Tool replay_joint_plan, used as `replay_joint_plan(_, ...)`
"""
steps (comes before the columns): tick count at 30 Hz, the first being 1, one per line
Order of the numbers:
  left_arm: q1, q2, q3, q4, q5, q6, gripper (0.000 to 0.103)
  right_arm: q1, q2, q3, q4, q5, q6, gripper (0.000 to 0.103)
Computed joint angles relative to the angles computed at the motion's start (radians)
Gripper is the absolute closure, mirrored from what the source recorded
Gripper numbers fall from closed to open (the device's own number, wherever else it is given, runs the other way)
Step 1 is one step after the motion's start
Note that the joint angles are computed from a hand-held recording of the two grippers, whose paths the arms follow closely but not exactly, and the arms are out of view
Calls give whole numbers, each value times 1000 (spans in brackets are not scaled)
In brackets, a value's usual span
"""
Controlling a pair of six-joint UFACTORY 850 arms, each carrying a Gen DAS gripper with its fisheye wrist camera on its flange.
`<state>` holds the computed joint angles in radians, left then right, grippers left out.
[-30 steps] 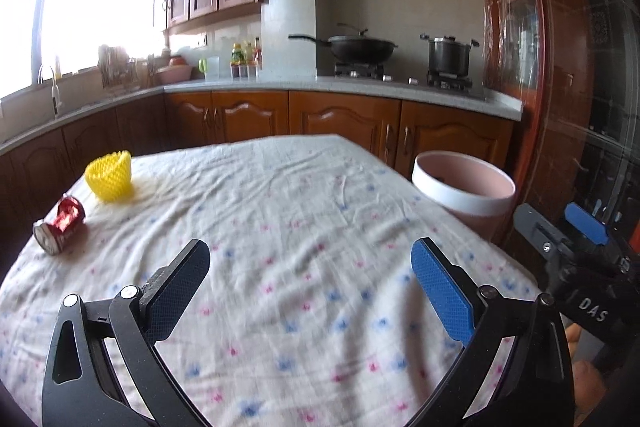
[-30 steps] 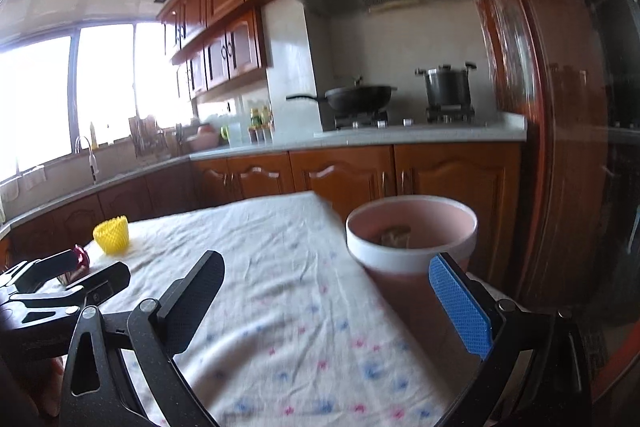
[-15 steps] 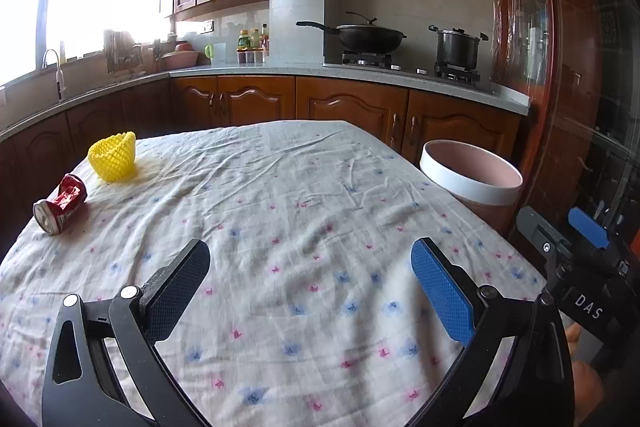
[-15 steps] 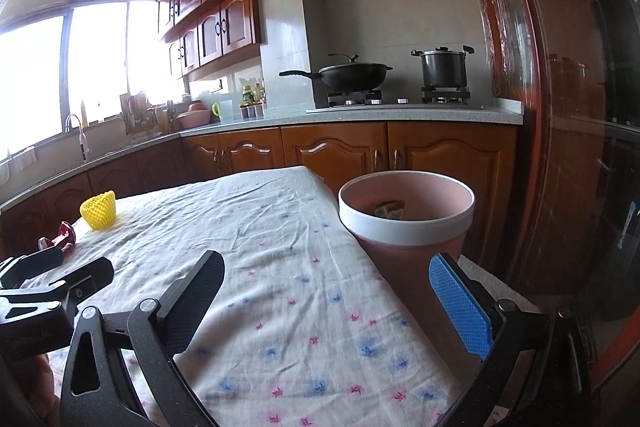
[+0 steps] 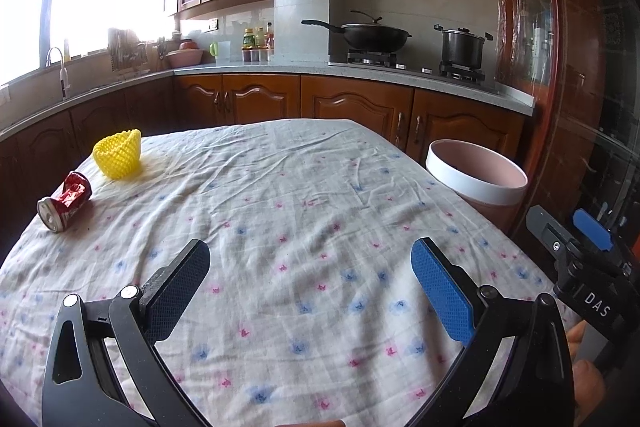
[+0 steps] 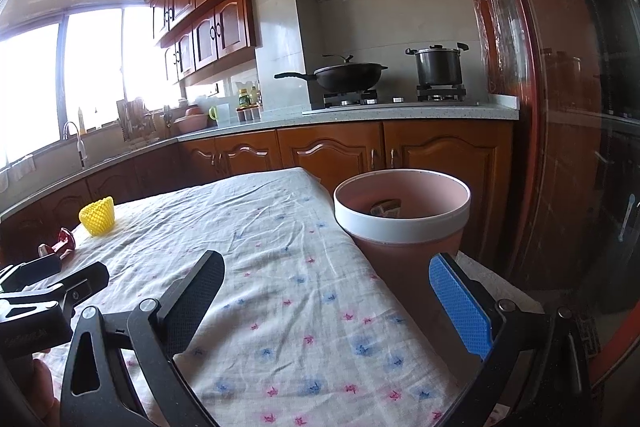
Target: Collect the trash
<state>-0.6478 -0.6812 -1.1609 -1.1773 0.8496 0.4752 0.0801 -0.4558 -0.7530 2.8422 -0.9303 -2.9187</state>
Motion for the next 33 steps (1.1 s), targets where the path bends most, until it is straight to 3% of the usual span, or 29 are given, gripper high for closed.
replay_joint_plan(33, -11, 1, -7, -17, 25, 22, 0, -8, -11, -5, -54, -23, 28, 0)
